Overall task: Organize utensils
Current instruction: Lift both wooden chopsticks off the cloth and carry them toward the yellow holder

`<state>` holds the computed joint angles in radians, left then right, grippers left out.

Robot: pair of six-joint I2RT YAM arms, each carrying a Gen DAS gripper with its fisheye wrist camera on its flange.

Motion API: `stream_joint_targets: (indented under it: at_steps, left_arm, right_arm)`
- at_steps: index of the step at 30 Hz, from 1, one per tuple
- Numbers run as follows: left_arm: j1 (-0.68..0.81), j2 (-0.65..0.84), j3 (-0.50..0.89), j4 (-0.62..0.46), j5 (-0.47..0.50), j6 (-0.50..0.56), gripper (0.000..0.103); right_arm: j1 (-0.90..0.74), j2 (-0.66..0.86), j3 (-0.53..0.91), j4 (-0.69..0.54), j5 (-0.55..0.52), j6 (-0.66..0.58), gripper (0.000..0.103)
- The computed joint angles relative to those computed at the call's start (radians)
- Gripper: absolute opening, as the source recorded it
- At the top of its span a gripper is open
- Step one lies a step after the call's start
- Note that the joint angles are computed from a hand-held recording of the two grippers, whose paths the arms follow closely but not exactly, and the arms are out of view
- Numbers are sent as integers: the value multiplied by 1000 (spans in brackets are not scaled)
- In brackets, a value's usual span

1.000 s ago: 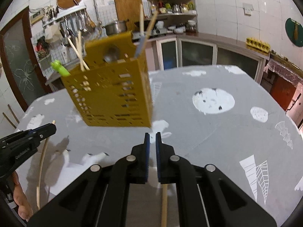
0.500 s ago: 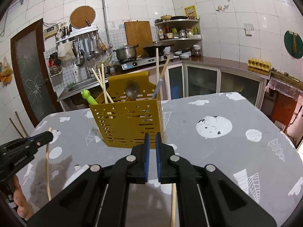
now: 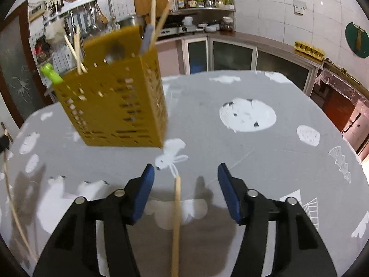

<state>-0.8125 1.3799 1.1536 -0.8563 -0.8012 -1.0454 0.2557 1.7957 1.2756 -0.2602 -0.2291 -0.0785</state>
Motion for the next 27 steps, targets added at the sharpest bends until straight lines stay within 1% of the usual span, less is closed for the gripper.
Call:
stream_joint_targets:
  at_steps: [1, 2, 3, 5, 6, 7, 8, 9, 11, 15, 18, 24, 27]
  left_arm:
    - [20, 2, -3, 12, 24, 15, 5]
    - [45, 9, -5, 23, 49, 26, 5]
    - [55, 12, -5, 29, 60, 31, 5]
    - [85, 13, -17, 58, 97, 56, 5]
    - [89, 15, -20, 65, 100, 60, 5]
    - [93, 18, -21, 70, 103, 68, 5]
    - [97, 21, -21, 74, 106, 73, 5]
    - [100, 25, -21, 77, 109, 77, 5]
    - [104, 29, -20, 83, 114, 84, 5]
    - [101, 32, -16, 82, 108, 83, 5]
    - [86, 28, -12, 72, 86, 73, 5]
    - [40, 10, 0, 39, 37, 31, 5]
    - [-1, 13, 24, -2, -18, 8, 5]
  right_arm:
    - [4, 14, 6, -2, 8, -1, 44]
    - [11, 38, 26, -23, 16, -6, 41]
    - [18, 60, 46, -46, 22, -8, 40]
    - [32, 87, 69, -64, 42, -12, 32]
    - [41, 99, 79, -72, 53, -16, 31]
    - [48, 109, 88, -81, 61, -19, 26]
    - [60, 122, 100, -90, 86, -22, 19]
    - [69, 130, 109, -95, 107, -22, 16]
    - [77, 147, 138, -122, 114, -18, 7]
    - [78, 150, 159, -144, 106, -3, 6]
    - [53, 107, 123, -124, 47, 23, 6]
    - [6, -52, 9, -28, -43, 52, 6]
    - [-8, -145, -52, 37, -63, 61, 6]
